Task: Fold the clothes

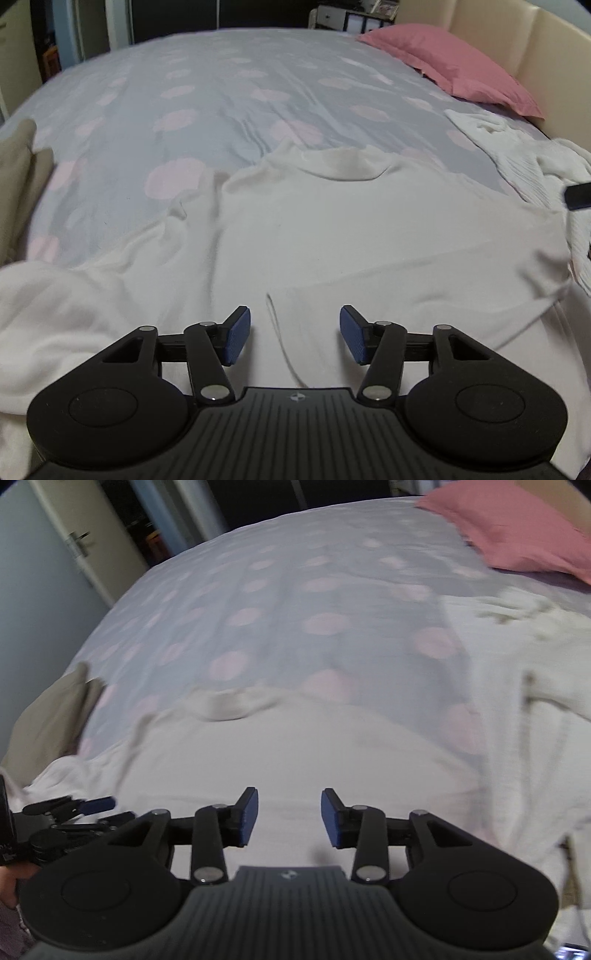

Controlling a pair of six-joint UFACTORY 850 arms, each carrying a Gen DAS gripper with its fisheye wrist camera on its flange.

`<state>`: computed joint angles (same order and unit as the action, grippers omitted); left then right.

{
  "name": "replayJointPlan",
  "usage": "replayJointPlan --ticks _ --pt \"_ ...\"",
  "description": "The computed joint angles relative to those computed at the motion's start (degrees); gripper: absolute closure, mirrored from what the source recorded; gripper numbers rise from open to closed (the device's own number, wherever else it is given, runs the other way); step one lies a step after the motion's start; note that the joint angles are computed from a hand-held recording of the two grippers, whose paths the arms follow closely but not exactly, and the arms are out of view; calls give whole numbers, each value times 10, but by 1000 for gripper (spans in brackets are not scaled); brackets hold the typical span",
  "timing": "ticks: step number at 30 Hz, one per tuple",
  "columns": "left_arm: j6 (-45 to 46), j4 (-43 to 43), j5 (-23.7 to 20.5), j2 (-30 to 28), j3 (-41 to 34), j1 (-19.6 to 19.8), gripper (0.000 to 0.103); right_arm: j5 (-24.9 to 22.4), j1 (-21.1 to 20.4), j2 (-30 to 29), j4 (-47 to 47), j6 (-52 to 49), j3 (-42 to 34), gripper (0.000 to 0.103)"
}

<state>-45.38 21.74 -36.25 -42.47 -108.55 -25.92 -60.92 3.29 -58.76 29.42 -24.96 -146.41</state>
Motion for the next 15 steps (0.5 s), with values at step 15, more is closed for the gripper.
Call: replayJointPlan --ticks 15 --pt "-137 159 62 48 -1 -9 97 100 -49 77 -77 -60 187 48"
